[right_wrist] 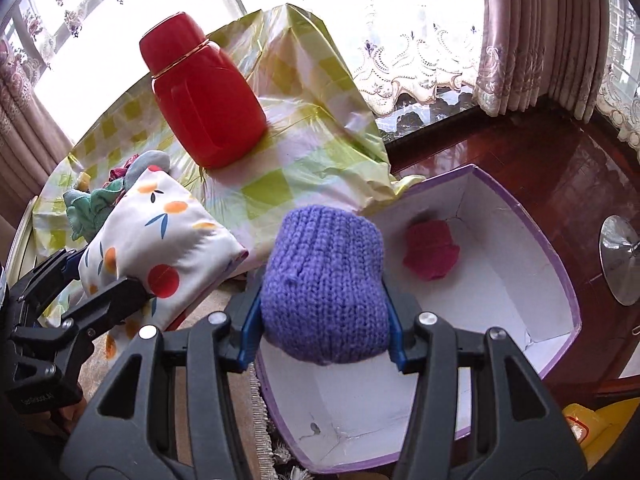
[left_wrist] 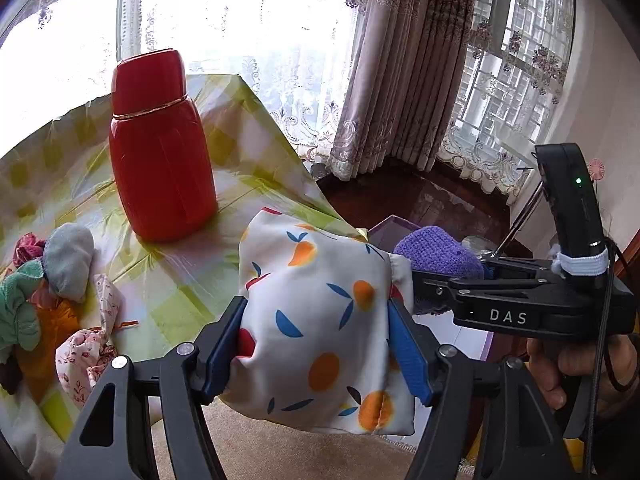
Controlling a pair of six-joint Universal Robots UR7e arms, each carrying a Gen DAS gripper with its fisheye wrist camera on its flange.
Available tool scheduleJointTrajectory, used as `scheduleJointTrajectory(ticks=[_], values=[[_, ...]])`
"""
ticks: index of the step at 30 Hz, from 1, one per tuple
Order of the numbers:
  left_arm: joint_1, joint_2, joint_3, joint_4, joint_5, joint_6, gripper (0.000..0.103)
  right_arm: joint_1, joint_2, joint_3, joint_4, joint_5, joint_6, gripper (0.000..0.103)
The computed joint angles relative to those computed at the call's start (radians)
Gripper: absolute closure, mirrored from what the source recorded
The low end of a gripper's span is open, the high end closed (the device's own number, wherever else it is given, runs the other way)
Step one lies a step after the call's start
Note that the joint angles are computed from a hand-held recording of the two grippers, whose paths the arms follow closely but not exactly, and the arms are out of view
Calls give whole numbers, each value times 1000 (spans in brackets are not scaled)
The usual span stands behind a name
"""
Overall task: Organize soft objects
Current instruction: 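Carry the pouch with the left tool into the white box while the right tool releases the ball there, then move both open tools back over the remaining soft items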
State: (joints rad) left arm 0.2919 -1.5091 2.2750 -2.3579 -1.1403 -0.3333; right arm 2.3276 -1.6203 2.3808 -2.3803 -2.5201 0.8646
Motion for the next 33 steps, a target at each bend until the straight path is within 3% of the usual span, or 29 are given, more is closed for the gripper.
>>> scheduleJointTrajectory(ticks=[4, 11, 20, 33], values=[[6, 50, -7, -51, -24, 38, 18, -16, -40, 8, 44, -25, 27, 47], [11, 40, -5, -26, -8, 3, 18, -50, -76, 30, 69, -22, 40, 44], [20, 11, -2, -3, 30, -38, 18, -41, -80, 28, 74, -20, 42, 43], [33, -165, 39, 103, 131, -197, 18, -28, -21, 16, 30, 21, 6, 40]])
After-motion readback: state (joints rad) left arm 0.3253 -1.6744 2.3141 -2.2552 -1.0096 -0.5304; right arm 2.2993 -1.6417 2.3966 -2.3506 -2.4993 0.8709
